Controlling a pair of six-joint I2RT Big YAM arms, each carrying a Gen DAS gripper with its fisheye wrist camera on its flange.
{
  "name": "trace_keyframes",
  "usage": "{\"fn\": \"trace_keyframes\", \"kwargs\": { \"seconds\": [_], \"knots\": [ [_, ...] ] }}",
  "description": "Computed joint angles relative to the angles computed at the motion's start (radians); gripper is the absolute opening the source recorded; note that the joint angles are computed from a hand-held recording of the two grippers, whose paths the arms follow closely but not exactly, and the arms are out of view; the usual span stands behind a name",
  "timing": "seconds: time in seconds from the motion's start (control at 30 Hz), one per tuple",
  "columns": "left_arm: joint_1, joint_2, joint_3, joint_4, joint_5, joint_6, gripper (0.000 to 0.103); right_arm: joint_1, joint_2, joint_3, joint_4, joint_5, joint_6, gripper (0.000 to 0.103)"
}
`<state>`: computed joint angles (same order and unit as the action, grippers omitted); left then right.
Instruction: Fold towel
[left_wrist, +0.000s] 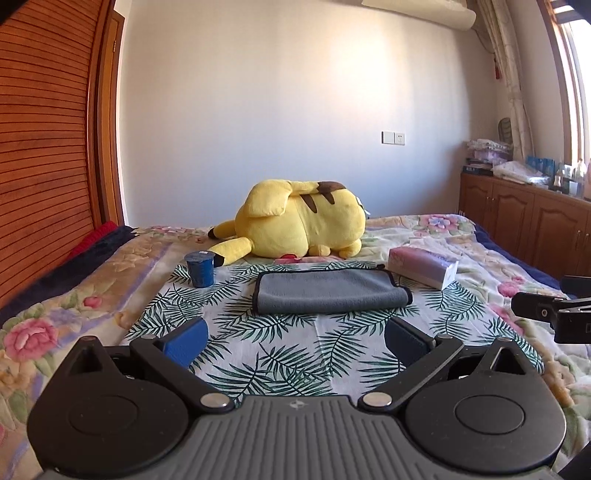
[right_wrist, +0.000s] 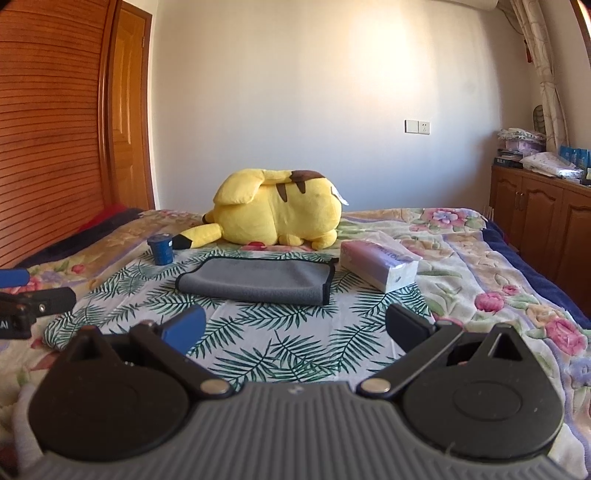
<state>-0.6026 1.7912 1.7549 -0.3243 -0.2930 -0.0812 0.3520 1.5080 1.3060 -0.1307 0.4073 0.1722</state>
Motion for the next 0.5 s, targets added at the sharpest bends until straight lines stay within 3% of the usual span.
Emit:
{"fn": "trace_keyframes", "kwargs": {
  "seconds": [0.5],
  "knots": [
    [0.003, -0.008, -0.013, 0.030, 0.000, 0.008, 0.087, 0.005, -0.006, -0.016, 0.043, 0.039, -0.009, 0.103]
  ]
}}
